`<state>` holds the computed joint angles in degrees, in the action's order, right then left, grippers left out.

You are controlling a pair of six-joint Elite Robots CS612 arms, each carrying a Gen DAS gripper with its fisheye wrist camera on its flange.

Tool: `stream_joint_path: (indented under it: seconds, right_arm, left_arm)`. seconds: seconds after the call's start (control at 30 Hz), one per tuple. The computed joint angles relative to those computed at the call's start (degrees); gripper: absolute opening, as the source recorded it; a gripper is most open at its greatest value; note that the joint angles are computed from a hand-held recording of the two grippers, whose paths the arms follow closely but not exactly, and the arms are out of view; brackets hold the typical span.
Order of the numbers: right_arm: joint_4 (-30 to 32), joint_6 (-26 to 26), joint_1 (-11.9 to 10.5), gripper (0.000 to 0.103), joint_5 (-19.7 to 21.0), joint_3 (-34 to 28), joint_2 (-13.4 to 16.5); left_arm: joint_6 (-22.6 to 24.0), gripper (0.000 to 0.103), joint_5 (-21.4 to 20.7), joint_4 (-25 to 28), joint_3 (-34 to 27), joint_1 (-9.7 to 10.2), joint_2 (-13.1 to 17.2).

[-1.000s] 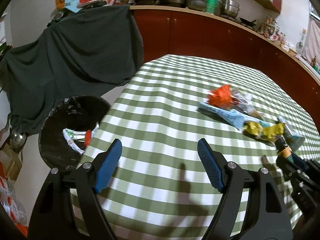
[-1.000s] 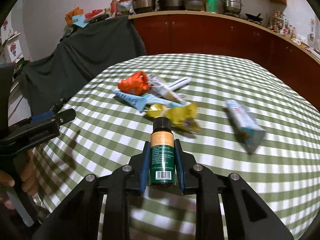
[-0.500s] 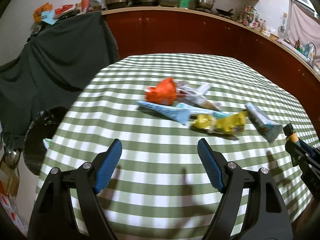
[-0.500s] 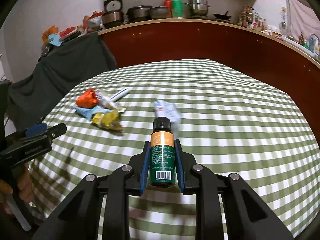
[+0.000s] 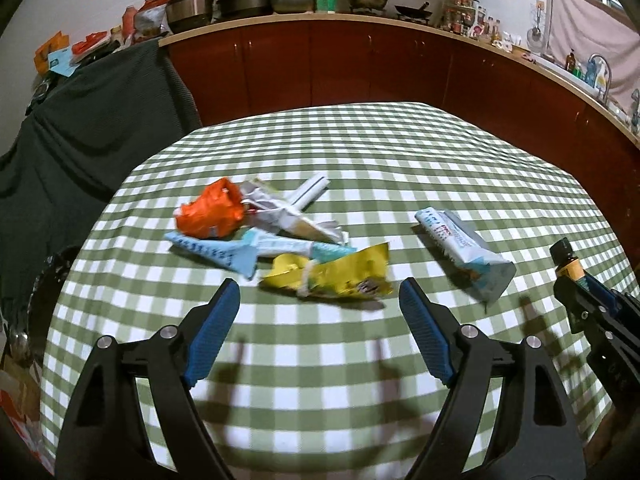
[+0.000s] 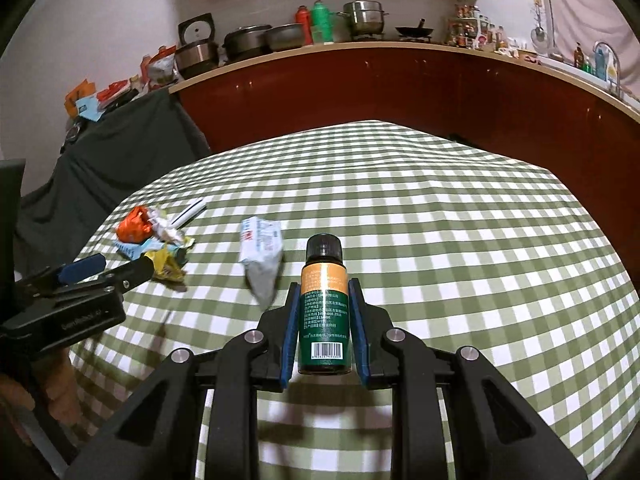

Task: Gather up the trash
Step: 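Grasp the yellow wrapper with the left gripper while the right gripper holds the green can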

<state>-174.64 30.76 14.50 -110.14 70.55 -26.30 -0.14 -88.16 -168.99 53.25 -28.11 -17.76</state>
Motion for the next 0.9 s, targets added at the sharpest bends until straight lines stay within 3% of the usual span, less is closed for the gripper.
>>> stream_joint_path:
  seconds: [0.33, 0.53, 0.8, 0.87, 0.9]
  right_arm:
    - [-1.3, 1.6, -1.2, 0.024, 2.7, 0.4, 0.3]
    - [-1.2, 1.7, -1.3, 0.024, 4.4, -0.1, 0.7]
    - [-0.4, 1.0, -0.9, 0.024, 5.3, -1.3, 1.2]
    - [-0.1, 0.7, -0.7, 0.024, 5.3, -1.5, 1.2]
    - [-0.1, 0.6, -0.7, 0.024, 5.2, -1.6, 1.2]
  left_arm:
    - [-1.1, 0.080, 3.7, 6.6, -6.4, -0.81, 3.4]
    - [-1.6, 0.080, 3.8, 9.0, -5.7, 0.09, 3.0]
    - [-2.3, 0.080, 3.5, 7.9, -2.7, 1.55, 1.6]
    - [-2.7, 0.077, 2.8, 7.8, -2.3, 1.92, 1.4]
    - [-3.1, 0.071, 2.0, 7.7, -2.3, 2.18, 1.4]
